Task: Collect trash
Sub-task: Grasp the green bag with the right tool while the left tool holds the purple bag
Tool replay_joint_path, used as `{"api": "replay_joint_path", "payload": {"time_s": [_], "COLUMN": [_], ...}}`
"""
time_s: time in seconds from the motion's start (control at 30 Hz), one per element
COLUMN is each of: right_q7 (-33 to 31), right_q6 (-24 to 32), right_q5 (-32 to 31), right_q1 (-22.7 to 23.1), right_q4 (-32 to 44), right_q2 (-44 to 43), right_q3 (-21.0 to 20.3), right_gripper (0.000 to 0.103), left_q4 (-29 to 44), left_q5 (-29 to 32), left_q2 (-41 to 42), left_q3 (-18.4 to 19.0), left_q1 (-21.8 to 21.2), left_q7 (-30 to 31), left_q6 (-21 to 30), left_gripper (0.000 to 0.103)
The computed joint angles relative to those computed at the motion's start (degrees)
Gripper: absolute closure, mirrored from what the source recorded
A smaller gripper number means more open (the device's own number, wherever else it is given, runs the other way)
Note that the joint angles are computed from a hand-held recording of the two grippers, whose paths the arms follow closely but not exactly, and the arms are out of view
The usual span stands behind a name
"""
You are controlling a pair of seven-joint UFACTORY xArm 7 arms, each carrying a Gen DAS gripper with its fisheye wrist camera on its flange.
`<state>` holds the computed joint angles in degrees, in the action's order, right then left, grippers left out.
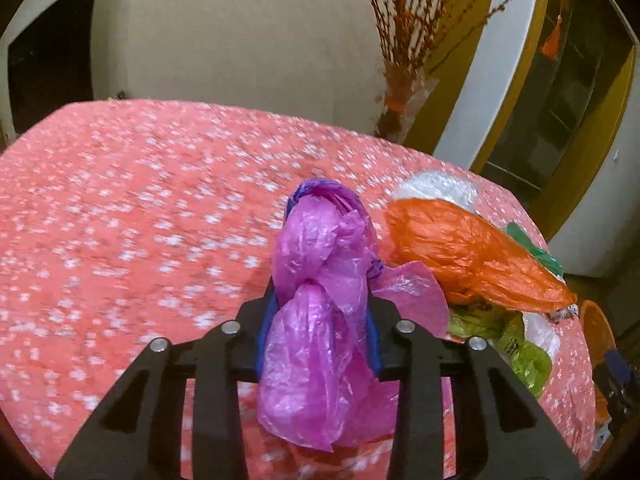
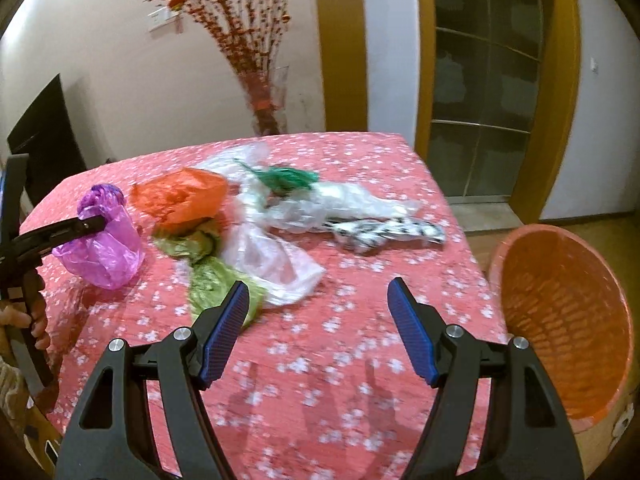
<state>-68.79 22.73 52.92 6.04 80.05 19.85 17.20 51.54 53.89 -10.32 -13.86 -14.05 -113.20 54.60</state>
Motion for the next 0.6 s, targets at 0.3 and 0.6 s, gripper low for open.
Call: {"api": "replay_joint_path", "payload": {"time_s": [0.3, 0.6], "right_q7": [4.58, 14.63], "right_q6": [6.04, 9.18], "right_q5": [-7.23, -18.42], "right_q1": [4.2, 8.58], "right_q4": [4.45, 10.73], "right_q2": [3.56, 8.82], "right_q3": [0.39, -0.37], "right_gripper": [0.059, 0.075], "left_q4": [-2.71, -4.67], "left_q5": [-1.63, -2.24], "left_q2": [-6.16, -9.03], "left_q3": [-4.22, -5.84], "left_q1": [-1.91, -2.1], "left_q7": [-1.24, -2.38], "left_q6": [10.5, 10.78], "left_gripper": [0.067, 0.066]}}
